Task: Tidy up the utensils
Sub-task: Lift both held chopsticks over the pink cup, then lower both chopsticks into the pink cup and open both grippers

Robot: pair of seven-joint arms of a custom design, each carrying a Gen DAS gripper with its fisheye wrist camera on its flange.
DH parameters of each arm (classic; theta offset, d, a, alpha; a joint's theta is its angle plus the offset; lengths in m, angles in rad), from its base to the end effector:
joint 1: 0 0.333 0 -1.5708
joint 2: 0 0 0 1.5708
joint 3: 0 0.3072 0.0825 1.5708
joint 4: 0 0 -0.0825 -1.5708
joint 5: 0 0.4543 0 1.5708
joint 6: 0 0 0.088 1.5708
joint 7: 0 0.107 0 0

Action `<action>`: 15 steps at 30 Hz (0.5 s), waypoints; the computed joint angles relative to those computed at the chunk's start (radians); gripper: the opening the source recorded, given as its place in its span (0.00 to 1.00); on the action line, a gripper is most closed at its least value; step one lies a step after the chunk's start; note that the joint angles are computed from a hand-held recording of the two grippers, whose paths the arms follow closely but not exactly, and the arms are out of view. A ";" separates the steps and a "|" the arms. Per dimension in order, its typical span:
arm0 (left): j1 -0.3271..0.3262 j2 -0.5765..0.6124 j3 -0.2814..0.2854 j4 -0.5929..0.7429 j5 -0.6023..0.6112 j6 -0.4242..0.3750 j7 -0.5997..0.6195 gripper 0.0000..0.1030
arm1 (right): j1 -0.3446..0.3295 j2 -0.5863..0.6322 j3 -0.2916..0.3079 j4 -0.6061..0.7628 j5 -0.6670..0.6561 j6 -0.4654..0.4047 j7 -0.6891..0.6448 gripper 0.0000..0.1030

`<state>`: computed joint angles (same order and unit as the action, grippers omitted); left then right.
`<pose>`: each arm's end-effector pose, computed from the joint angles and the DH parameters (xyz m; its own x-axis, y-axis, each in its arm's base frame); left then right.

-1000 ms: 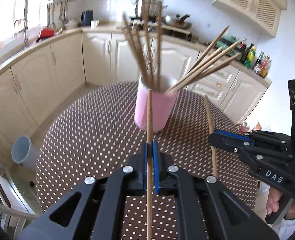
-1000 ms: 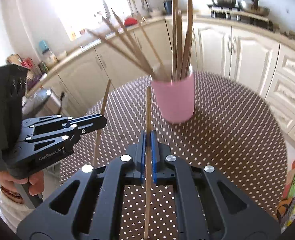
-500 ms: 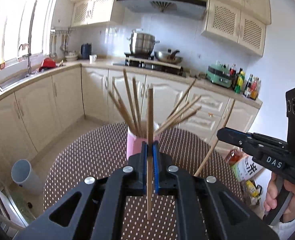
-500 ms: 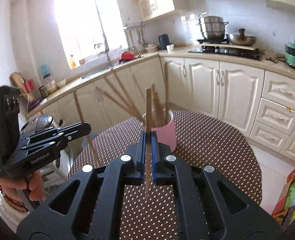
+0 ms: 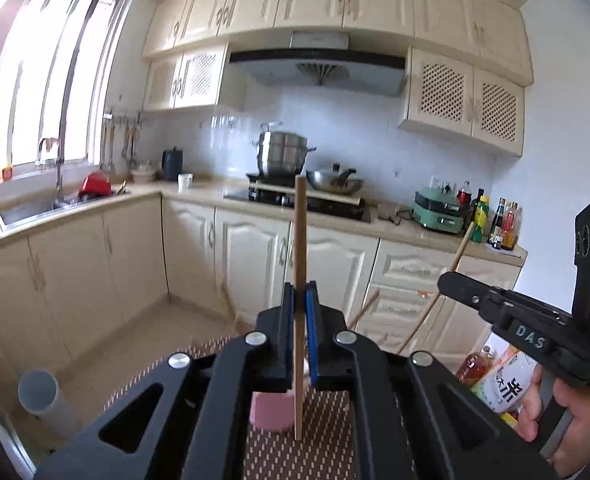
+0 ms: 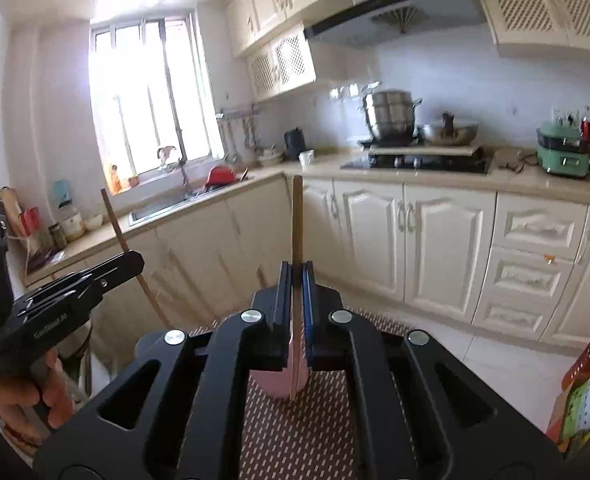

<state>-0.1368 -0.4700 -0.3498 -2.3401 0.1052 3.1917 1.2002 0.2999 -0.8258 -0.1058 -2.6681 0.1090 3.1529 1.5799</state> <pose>0.4485 -0.2801 0.6294 -0.3733 -0.9222 0.1011 -0.2866 0.0109 -0.9580 0.4129 0.0634 0.6138 0.1908 -0.9630 -0.1902 -0.2948 0.1286 -0.9469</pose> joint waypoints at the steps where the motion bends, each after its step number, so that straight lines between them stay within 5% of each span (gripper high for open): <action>1: 0.043 0.014 -0.038 0.020 0.008 0.019 -0.014 0.06 | -0.012 0.020 0.010 0.011 -0.001 0.025 0.004 0.05; 8: 0.302 0.041 -0.261 0.094 0.028 0.089 -0.089 0.06 | -0.053 0.137 0.039 0.074 -0.019 0.146 0.039 0.05; 15: 0.551 0.038 -0.494 0.104 -0.070 0.191 -0.055 0.06 | 0.057 0.198 -0.059 0.114 -0.064 0.195 0.056 0.05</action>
<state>0.4137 -0.4315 -0.8441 -2.2358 0.0349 3.3831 1.1451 0.3569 -0.6282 -0.1647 -2.5538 0.0447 3.3476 1.6358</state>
